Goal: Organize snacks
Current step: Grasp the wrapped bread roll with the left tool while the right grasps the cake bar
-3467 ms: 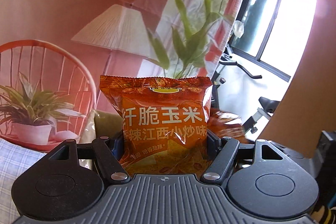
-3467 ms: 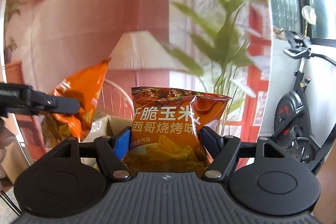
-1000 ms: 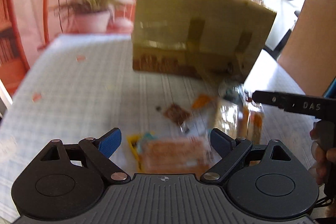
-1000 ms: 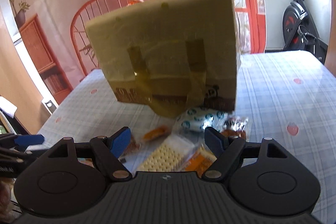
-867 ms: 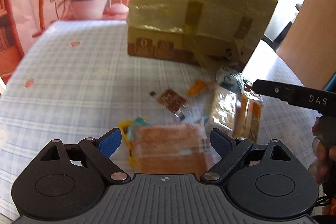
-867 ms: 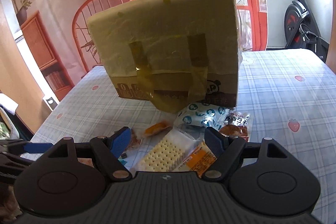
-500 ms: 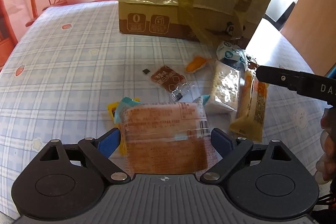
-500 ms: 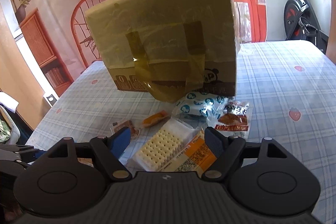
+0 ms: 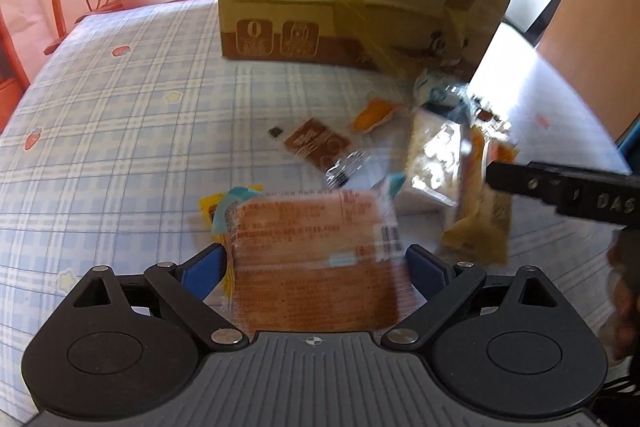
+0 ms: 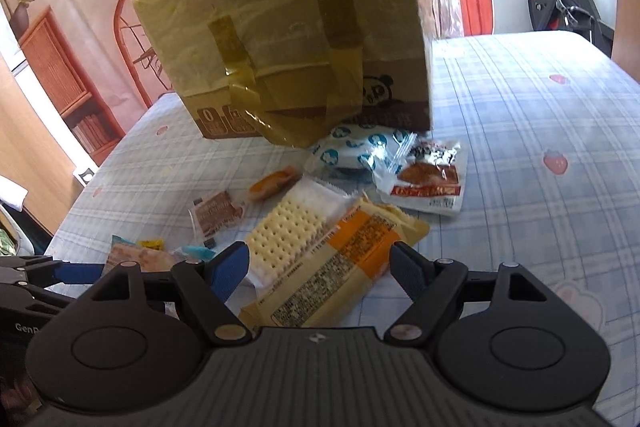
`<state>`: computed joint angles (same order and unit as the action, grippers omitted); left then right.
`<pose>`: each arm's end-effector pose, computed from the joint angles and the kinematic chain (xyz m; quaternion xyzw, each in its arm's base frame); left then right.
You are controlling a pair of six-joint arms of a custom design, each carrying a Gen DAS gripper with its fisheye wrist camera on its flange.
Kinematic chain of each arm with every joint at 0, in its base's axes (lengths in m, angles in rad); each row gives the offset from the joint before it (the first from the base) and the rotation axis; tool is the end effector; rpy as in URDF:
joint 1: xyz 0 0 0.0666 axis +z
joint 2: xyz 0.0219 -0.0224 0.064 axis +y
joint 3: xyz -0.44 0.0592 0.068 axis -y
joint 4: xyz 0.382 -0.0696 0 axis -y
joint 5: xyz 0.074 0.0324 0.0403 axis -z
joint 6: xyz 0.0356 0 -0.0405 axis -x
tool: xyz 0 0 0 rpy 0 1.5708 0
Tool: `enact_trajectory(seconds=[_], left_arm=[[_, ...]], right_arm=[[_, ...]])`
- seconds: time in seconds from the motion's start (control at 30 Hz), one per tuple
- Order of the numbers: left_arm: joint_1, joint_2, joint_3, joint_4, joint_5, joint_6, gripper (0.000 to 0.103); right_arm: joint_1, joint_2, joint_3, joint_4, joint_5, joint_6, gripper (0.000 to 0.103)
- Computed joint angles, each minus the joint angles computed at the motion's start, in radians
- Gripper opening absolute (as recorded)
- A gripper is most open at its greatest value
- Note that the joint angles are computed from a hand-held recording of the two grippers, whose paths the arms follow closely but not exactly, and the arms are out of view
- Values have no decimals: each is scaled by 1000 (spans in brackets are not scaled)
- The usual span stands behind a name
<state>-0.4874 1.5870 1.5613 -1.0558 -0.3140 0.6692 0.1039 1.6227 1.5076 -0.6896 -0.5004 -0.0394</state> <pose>0.4727 -0.2386 0.4643 -0.1247 0.9509 -0.0037 0.2833 0.5602 0.0752 0.4466 -0.1215 0.8952 0.2550 0.3447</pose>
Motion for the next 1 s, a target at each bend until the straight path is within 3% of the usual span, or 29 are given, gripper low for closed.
enact_trajectory(seconds=[0.17,0.37,1.0], left_arm=[[11,-2,-10,7,18,5,96],[16,-52,-78,120,11,36,81],[16,-88,-124,219,-61,64,81]], right_arm=[[3,10,8,-16,7,4,80],[4,17,12,-30,17,4,80],[11,38,24,-46,45,41,75]])
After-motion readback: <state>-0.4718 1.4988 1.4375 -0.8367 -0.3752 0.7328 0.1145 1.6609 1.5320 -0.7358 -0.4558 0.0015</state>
